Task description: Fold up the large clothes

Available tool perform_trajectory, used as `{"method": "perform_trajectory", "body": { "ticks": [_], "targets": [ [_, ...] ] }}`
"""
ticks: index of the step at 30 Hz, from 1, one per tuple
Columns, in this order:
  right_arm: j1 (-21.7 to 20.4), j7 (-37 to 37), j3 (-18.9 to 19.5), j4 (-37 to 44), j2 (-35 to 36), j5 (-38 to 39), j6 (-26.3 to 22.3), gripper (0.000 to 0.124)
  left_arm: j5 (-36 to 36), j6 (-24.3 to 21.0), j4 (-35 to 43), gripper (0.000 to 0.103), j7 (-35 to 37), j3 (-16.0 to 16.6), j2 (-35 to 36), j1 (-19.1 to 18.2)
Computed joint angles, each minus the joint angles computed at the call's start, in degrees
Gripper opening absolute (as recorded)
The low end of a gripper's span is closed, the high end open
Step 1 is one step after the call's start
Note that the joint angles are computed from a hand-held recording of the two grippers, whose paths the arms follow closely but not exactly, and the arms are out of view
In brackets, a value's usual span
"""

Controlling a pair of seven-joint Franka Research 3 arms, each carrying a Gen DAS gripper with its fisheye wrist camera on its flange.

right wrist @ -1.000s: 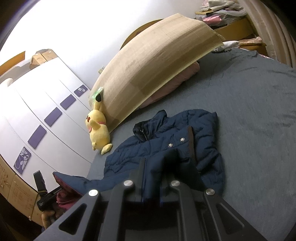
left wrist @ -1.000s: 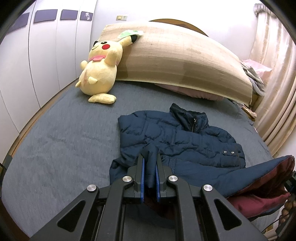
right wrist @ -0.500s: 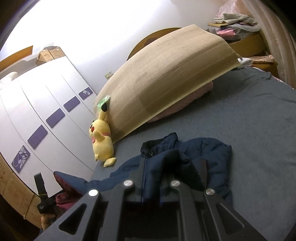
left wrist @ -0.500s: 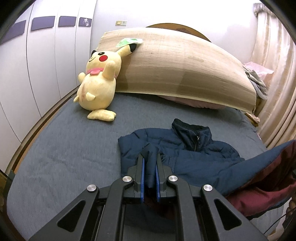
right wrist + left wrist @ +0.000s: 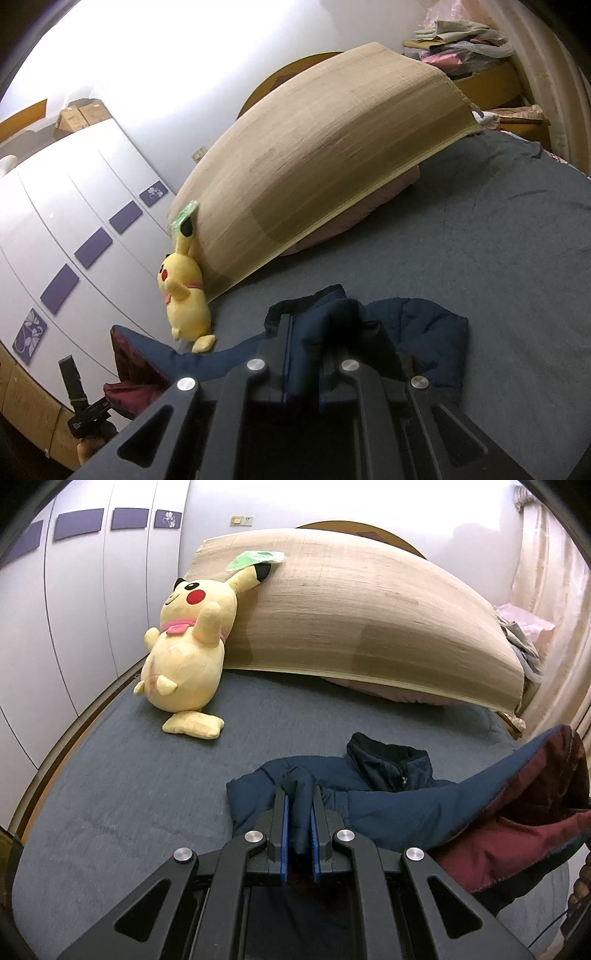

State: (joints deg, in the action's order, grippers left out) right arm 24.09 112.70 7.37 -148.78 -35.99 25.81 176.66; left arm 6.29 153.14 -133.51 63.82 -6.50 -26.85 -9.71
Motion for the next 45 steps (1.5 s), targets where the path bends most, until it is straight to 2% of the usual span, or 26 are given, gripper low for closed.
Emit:
{"method": "perform_trajectory", "body": {
  "ticks": [9,18,45],
  "targets": [
    [-0.52,-1.78,-2.07,5.71,9.46,0.03,0.09,0.011,3.38,-0.71,5.97,0.010,-2.98,-2.13,7.90,2.32],
    [-4.42,-0.99,-0.84,10.43,18.10,-1.40,-2.27,0.011,8.27,-3.41,10.94,0.010,-6.42,-3.45,14.99,3.53],
    [-5.84,0.15,-1.74,18.25,31.60,-3.23,-5.43,0.011,15.09,-7.66,19.62,0.010,-9.48,-3.11,27.96,2.86]
  ]
}}
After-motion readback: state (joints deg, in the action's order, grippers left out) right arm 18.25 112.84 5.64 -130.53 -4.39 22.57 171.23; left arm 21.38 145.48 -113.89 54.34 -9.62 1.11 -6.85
